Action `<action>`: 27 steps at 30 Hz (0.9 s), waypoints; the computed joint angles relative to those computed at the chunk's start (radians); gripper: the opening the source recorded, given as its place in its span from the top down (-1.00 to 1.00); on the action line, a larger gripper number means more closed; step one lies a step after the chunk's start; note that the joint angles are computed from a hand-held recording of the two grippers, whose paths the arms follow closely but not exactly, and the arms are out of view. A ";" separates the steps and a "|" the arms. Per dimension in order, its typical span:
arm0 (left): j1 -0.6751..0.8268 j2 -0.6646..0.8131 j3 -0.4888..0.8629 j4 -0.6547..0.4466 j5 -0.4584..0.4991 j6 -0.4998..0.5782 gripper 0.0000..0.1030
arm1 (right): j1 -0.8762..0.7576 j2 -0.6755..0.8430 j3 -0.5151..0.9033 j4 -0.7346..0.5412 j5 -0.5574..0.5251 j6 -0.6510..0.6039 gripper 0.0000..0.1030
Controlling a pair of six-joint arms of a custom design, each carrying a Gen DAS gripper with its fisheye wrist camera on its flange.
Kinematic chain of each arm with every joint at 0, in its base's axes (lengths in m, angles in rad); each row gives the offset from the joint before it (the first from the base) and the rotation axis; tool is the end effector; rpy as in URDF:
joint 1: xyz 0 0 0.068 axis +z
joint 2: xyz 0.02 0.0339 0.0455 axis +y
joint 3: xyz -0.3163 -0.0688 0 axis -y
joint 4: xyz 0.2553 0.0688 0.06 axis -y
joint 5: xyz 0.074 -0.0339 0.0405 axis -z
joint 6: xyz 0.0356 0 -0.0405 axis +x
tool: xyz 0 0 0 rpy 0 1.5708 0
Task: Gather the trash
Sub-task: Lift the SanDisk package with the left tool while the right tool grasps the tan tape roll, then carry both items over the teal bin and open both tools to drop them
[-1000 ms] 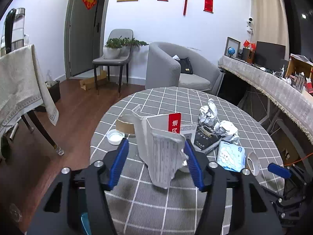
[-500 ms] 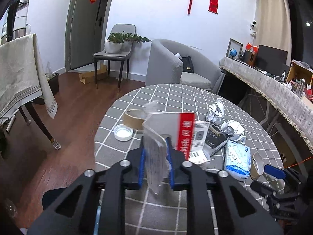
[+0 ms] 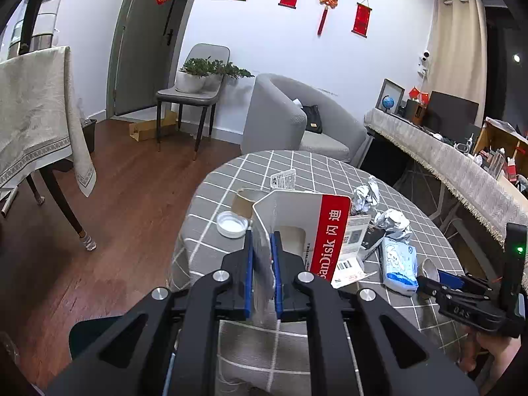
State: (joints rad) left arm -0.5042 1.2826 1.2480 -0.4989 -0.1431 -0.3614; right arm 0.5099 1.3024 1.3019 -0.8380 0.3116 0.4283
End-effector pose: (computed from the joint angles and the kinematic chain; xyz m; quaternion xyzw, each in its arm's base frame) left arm 0.2488 -0.1315 0.4123 0.0265 0.8666 -0.1510 0.4749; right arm 0.2354 0.1191 0.3981 0.0179 0.9239 0.0307 0.3810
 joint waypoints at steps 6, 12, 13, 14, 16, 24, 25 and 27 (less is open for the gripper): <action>0.017 -0.043 -0.030 0.023 0.010 0.011 0.79 | 0.016 -0.011 -0.004 -0.010 0.057 0.020 0.17; 0.049 -0.077 -0.032 0.001 0.028 0.024 0.79 | 0.027 -0.036 0.027 -0.034 0.107 0.038 0.17; 0.052 -0.079 -0.027 -0.009 0.025 0.028 0.79 | 0.035 -0.035 0.037 -0.031 0.114 0.037 0.17; 0.059 -0.085 -0.025 -0.024 0.023 0.033 0.79 | 0.054 -0.033 0.051 -0.027 0.128 0.035 0.17; 0.076 -0.098 -0.028 -0.046 0.021 0.039 0.79 | 0.087 -0.028 0.070 -0.020 0.144 0.036 0.17; 0.205 -0.158 -0.055 -0.141 0.032 0.096 0.80 | 0.237 0.084 0.234 -0.005 0.144 0.011 0.17; 0.233 -0.166 -0.063 -0.155 0.043 0.107 0.80 | 0.255 0.101 0.256 -0.004 0.141 0.005 0.17; 0.275 -0.176 -0.076 -0.173 0.061 0.124 0.80 | 0.289 0.138 0.304 -0.005 0.133 -0.005 0.17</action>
